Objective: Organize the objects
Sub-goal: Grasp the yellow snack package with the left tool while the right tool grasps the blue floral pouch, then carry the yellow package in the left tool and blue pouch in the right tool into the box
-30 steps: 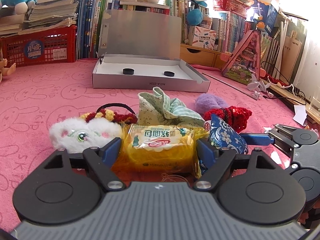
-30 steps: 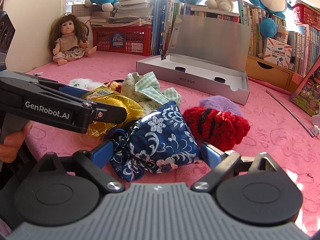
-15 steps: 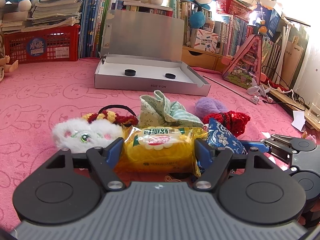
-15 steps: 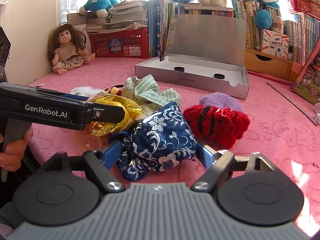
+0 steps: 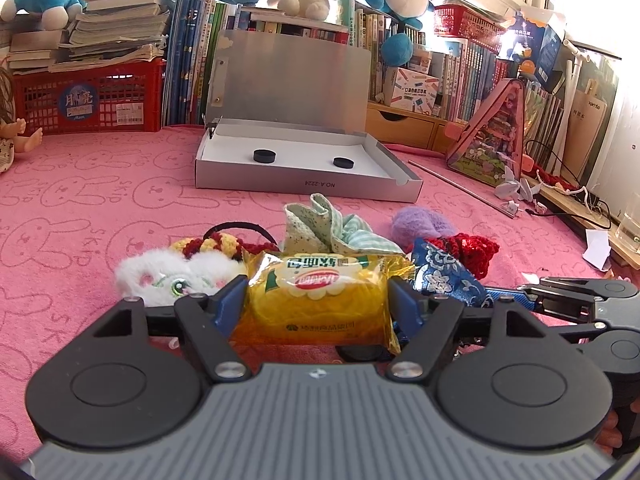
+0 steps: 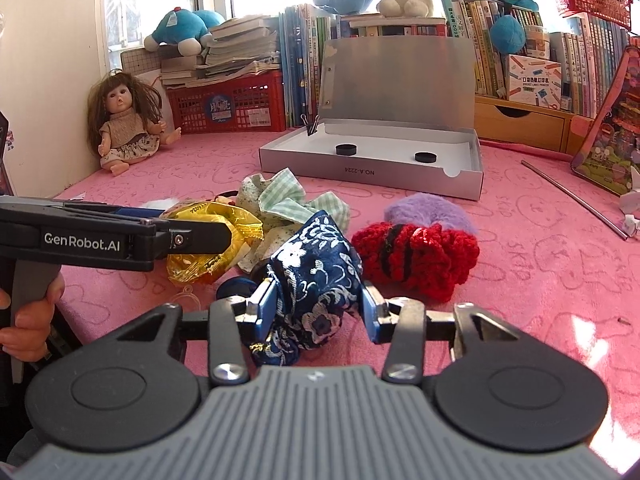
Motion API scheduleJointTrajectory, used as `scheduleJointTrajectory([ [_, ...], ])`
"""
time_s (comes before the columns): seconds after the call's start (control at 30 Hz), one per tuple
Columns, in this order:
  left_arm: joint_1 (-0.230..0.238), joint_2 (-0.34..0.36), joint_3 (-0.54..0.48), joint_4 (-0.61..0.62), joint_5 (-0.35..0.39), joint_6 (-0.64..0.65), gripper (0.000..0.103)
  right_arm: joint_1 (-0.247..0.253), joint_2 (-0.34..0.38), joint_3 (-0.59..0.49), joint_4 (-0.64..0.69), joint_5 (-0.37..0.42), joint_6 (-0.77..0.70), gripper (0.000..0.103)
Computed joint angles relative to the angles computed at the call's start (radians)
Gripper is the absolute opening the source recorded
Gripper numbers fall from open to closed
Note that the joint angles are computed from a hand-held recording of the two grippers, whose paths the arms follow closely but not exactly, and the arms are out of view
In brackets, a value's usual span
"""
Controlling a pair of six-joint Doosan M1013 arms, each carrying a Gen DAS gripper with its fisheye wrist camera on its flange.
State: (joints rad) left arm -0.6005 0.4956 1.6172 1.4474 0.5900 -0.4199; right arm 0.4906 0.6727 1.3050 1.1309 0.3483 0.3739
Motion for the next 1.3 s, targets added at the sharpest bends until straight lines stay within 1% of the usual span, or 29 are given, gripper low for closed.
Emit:
scheduleJointTrajectory([
  [0.03,0.0,-0.001,0.0,0.004,0.001,-0.002,0.078,0.001,-0.003,0.004,0.012,-0.01,-0.008,0.041],
  [0.13,-0.001,-0.003,0.003,0.022,0.008,-0.018,0.078,0.001,-0.005,0.005,0.028,-0.028,-0.017,0.038],
  [0.33,-0.003,-0.01,0.006,0.051,0.021,-0.04,0.078,-0.004,-0.012,0.007,0.08,-0.048,-0.05,0.037],
  [0.5,-0.002,-0.013,0.005,0.066,0.036,-0.038,0.078,-0.01,-0.015,0.003,0.103,-0.07,-0.047,0.037],
  [0.6,0.003,-0.014,-0.001,0.064,0.041,-0.022,0.078,-0.013,-0.016,-0.001,0.13,-0.08,-0.052,0.037],
  [0.8,0.015,-0.012,-0.023,0.052,0.047,0.017,0.078,-0.016,-0.012,-0.022,0.122,-0.099,-0.022,0.037],
  [0.9,0.023,-0.007,-0.043,0.025,0.051,0.064,0.078,-0.017,-0.004,-0.045,0.051,-0.097,0.067,0.037],
  [1.07,0.048,-0.001,-0.078,-0.033,0.017,0.126,0.078,-0.014,0.018,-0.1,-0.166,-0.087,0.308,0.037],
  [1.13,0.059,0.003,-0.092,-0.053,0.002,0.156,0.078,-0.015,0.028,-0.129,-0.252,-0.07,0.406,0.037],
  [1.3,0.085,0.015,-0.132,-0.108,-0.013,0.226,0.078,-0.018,0.054,-0.199,-0.396,-0.049,0.582,0.037],
])
